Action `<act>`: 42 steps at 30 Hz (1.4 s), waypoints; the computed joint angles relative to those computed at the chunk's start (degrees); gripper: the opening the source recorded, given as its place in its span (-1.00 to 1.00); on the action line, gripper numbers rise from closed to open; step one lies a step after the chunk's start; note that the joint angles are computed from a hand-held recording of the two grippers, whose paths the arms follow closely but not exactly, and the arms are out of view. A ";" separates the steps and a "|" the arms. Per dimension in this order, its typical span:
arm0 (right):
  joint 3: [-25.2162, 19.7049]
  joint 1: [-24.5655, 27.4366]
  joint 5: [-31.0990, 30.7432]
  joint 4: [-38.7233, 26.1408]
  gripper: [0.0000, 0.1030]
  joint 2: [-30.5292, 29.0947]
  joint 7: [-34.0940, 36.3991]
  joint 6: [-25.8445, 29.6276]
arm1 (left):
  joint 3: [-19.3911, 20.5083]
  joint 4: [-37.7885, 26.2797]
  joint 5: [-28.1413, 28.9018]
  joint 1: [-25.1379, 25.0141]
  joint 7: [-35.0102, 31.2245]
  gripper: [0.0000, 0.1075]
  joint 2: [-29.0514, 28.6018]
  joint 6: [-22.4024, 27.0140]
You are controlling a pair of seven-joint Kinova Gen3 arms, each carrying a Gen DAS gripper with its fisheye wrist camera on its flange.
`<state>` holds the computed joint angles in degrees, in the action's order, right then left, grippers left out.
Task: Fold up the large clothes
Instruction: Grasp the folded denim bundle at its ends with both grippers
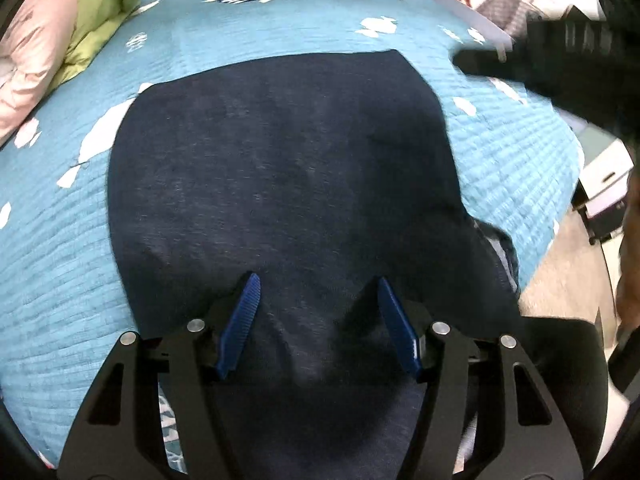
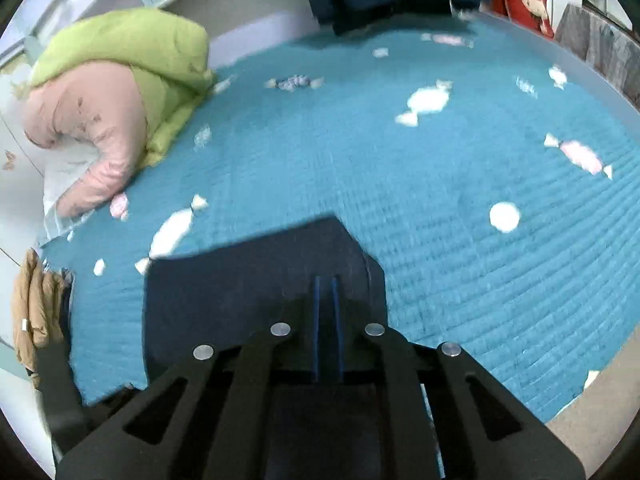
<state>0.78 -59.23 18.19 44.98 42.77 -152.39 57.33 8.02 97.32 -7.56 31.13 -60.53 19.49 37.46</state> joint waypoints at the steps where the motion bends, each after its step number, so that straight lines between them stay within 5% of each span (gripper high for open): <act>1: -2.65 2.26 -1.72 1.59 -0.83 -0.45 0.68 -2.33 | 0.12 0.12 0.13 -0.01 -0.04 0.14 0.16 -0.46; 5: -10.72 10.81 -11.00 -1.97 -0.92 6.26 7.81 -5.97 | 0.30 0.70 0.99 -0.59 -0.43 0.14 0.52 -2.15; 8: -8.54 11.48 -15.41 -6.91 -1.00 10.89 10.69 -0.71 | 2.28 0.93 4.16 -3.14 -4.43 0.14 0.99 -2.82; 11: -10.48 12.58 -14.75 -6.03 -1.00 10.60 9.97 -1.46 | 2.04 0.89 7.36 -4.13 -6.85 0.14 1.14 -3.17; 15: -13.60 13.19 -9.12 3.91 -0.87 2.71 4.18 -3.73 | 5.83 4.53 15.71 -10.61 -11.32 0.14 -1.60 -7.25; 19: -17.53 16.43 -14.26 14.48 -0.72 -1.28 4.93 -9.02 | 3.98 8.58 18.93 -10.98 -12.13 0.14 -6.37 -10.03; 21: -18.33 18.01 -15.92 19.77 -0.98 -1.77 6.38 -12.73 | 2.92 9.87 19.08 -10.74 -10.93 0.19 -7.87 -10.67; 25: -22.07 23.40 -21.05 27.99 -0.97 -4.50 7.02 -21.94 | 3.26 12.27 21.01 -13.72 -10.67 0.18 -9.76 -10.84; 28: -22.59 25.34 -24.66 34.33 -0.55 -9.08 7.48 -26.69 | 0.60 12.47 19.04 -11.92 -8.35 0.19 -11.27 -10.01; 30: -18.96 22.53 -22.77 35.62 0.29 -11.61 4.49 -25.71 | 2.54 14.46 21.15 -14.48 -9.20 0.19 -13.06 -12.06; 31: -17.16 20.94 -20.67 35.89 0.40 -12.80 3.48 -23.88 | 2.87 15.43 21.73 -15.25 -9.14 0.22 -13.94 -12.70; 34: -17.88 21.02 -19.87 34.90 0.41 -12.23 4.85 -20.69 | -0.07 15.94 19.79 -13.24 -6.48 0.25 -14.01 -11.27; 38: -22.55 23.85 -20.28 34.12 0.42 -9.52 5.39 -18.77 | 3.40 14.37 25.65 -18.41 -11.19 0.25 -10.34 -6.06; 42: -23.55 24.68 -24.84 32.35 0.47 -7.69 9.00 -19.85 | 1.81 12.28 23.73 -15.47 -10.66 0.34 -7.09 -3.81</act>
